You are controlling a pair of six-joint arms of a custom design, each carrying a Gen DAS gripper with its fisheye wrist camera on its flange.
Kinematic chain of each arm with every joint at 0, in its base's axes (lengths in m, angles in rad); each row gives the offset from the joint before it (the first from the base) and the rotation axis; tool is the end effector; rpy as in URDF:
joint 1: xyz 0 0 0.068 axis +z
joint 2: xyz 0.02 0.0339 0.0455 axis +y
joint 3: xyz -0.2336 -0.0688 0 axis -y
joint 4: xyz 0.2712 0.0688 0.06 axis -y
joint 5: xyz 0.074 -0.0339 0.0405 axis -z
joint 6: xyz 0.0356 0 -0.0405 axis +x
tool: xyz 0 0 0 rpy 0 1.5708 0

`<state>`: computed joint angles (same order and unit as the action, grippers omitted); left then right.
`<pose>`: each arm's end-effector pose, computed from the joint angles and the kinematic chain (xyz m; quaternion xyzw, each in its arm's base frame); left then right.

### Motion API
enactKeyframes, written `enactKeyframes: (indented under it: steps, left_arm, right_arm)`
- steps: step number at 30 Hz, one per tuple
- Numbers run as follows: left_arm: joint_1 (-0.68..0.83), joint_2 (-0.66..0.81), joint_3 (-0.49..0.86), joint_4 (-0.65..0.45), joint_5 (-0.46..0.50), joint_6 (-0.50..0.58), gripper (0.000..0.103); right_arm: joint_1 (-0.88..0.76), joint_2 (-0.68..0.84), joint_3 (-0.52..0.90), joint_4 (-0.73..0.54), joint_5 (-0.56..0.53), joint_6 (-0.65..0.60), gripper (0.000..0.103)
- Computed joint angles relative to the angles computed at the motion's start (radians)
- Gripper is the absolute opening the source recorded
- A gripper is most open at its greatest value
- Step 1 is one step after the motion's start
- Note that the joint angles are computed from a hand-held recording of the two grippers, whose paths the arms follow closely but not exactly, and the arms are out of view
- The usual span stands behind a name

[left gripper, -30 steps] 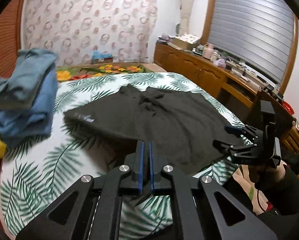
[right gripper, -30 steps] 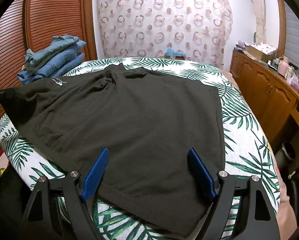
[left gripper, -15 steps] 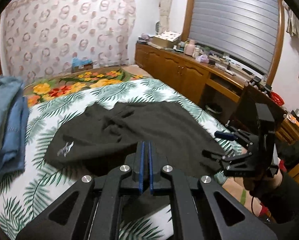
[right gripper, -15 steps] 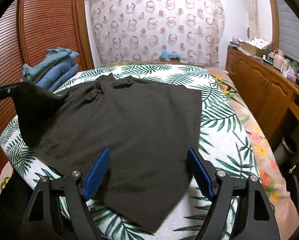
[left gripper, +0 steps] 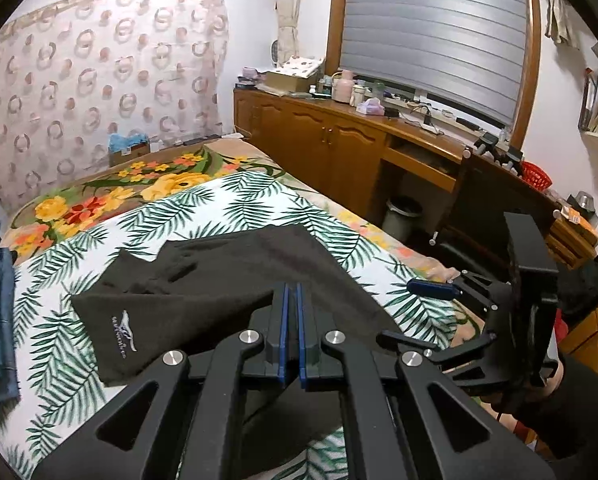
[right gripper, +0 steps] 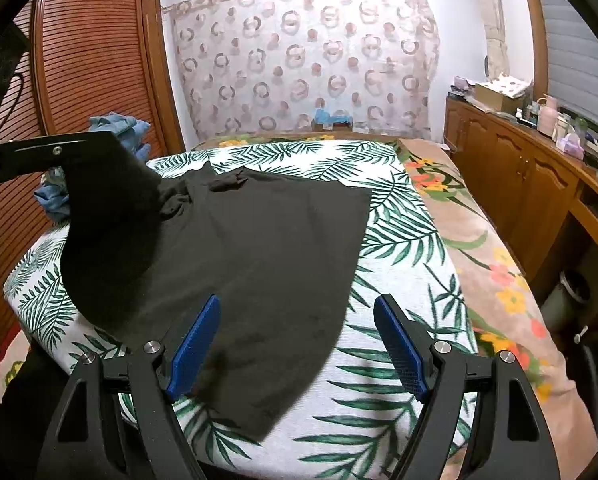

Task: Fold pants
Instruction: 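Lift the garment edge with the left gripper and fold it over the garment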

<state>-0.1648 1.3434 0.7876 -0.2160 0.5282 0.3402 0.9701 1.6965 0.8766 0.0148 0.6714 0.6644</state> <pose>0.2974 -0.0676 0.1759 0.3205 0.8358 -0.2067 0.3951 0.2154 0.2752 0.1145 -0.0117 0.8844 0.0481 0.4642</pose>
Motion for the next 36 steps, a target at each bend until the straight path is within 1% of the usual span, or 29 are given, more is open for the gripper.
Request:
enactKeyframes:
  steps: [2,10,11,13,14,15,18,20,22,29,36]
  left_arm:
    - [-0.019,0.004,-0.008,0.024,-0.026,-0.013,0.005]
    - [-0.03,-0.022,-0.032,0.042,-0.063,-0.036,0.005]
    - [-0.029,-0.026,-0.037,0.05,-0.081,-0.04,0.006]
    - [-0.022,-0.028,-0.05,0.066,-0.11,-0.039,0.017]
    - [-0.014,-0.029,-0.055,0.07,-0.11,-0.034,0.03]
    - [-0.005,-0.025,-0.055,0.069,-0.11,-0.028,0.045]
    - [0.036,-0.036,-0.074,0.078,-0.08,-0.024,0.066]
    - [0.07,-0.043,-0.092,0.091,-0.062,-0.019,0.074]
    - [0.102,-0.034,-0.1,0.093,-0.05,0.001,0.075]
    - [0.184,0.047,-0.107,0.108,-0.042,0.059,0.075]
    - [0.225,0.148,-0.109,0.13,-0.069,0.098,0.075]
  right_arm:
    - [-0.001,-0.009,-0.01,0.002,0.001,0.003,0.08]
    - [0.012,-0.018,-0.025,0.009,0.015,0.029,0.08]
    - [0.014,-0.016,-0.023,0.008,0.017,0.029,0.08]
    - [0.015,-0.016,-0.02,0.001,0.024,0.029,0.08]
    - [0.014,-0.012,-0.017,0.001,0.022,0.029,0.08]
    - [0.012,-0.01,-0.015,0.004,0.018,0.028,0.08]
    - [0.01,0.003,0.001,0.003,0.017,0.021,0.08]
    - [0.006,0.012,0.013,0.006,0.009,0.018,0.08]
    - [0.0,0.024,0.027,0.018,-0.009,0.012,0.079]
    - [0.007,0.091,0.103,0.027,-0.038,-0.017,0.067]
    - [-0.007,0.136,0.139,0.055,-0.078,-0.051,0.06]
